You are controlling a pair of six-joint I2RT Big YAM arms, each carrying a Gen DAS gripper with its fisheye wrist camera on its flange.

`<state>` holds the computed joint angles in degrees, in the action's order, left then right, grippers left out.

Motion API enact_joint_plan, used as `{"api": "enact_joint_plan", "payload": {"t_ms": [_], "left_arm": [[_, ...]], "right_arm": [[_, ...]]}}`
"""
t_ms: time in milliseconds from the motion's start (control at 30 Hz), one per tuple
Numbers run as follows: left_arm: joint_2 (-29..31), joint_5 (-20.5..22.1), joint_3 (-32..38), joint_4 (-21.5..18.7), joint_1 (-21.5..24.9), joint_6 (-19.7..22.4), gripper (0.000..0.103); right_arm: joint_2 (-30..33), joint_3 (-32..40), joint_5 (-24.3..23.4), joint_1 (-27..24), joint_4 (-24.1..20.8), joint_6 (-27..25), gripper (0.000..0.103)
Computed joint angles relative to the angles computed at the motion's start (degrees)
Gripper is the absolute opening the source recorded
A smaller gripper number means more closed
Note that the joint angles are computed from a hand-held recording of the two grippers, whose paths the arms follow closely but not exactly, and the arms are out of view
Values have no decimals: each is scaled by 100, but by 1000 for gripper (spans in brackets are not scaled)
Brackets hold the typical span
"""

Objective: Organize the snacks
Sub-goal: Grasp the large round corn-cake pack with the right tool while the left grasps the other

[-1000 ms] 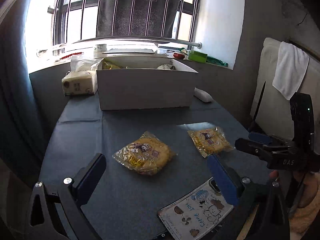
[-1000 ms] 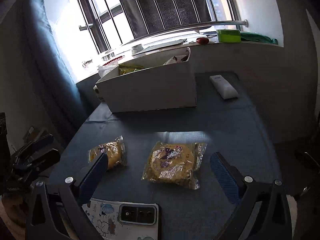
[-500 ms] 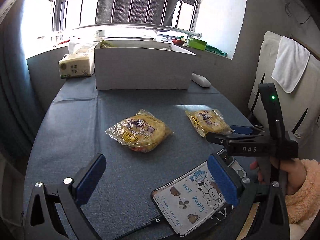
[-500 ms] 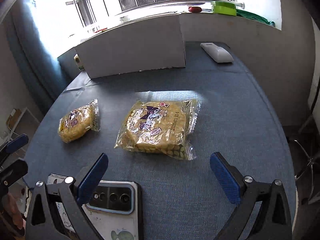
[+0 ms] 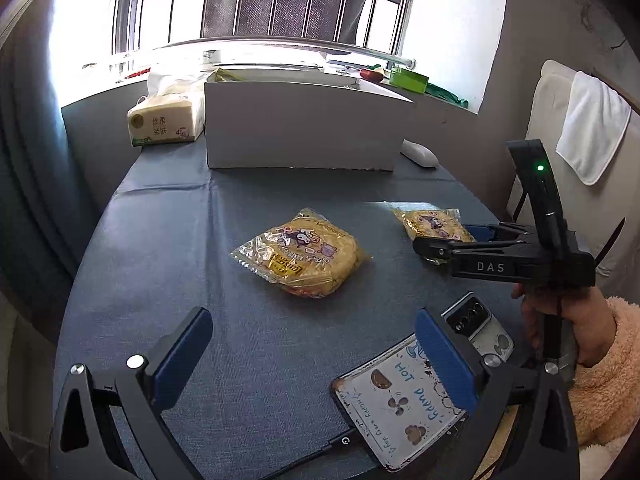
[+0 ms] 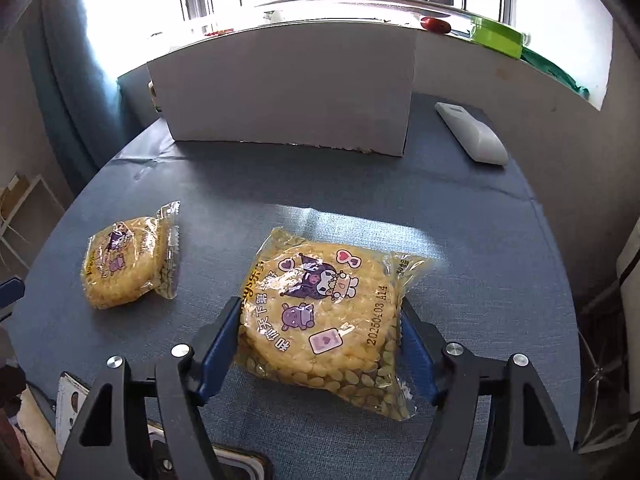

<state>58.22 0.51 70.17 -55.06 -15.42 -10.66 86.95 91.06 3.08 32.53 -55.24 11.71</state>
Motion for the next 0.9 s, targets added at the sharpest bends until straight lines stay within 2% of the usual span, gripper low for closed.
{"api": "enact_joint_plan", "payload": {"t_ms": [133, 267, 367, 433, 533, 600, 667, 733, 800, 900], "left_arm": [[363, 98, 268, -57, 62, 534, 103], [961, 452, 767, -273, 211, 1142, 103], [1439, 876, 1173, -478, 393, 1473, 103], [1785, 1266, 1474, -731, 526, 1663, 103], [2174, 1157, 1815, -1071, 539, 2038, 103], [2380, 1381, 1980, -1401, 588, 2270, 102], [2306, 1342, 1875, -1261, 584, 2470, 98], [2180, 1149, 1763, -1113, 551, 2526, 80], [2099, 1203, 1708, -1147, 579, 2422, 78], [1816, 1170, 1484, -851, 576, 2313, 78]], "right_arm": [[-323, -282, -268, -56, 290, 148, 77], [-722, -580, -422, -93, 491, 330, 77], [-972, -727, -515, -110, 522, 369, 77], [-1082, -805, -581, -118, 548, 388, 77], [-1176, -897, -725, -157, 674, 405, 77], [-1203, -953, -849, -207, 730, 467, 77], [-1206, -975, -887, -227, 749, 500, 77], [-1197, -983, -868, -225, 754, 506, 77], [-1193, -996, -875, -221, 757, 519, 77], [-1166, -990, -908, -217, 752, 529, 77]]}}
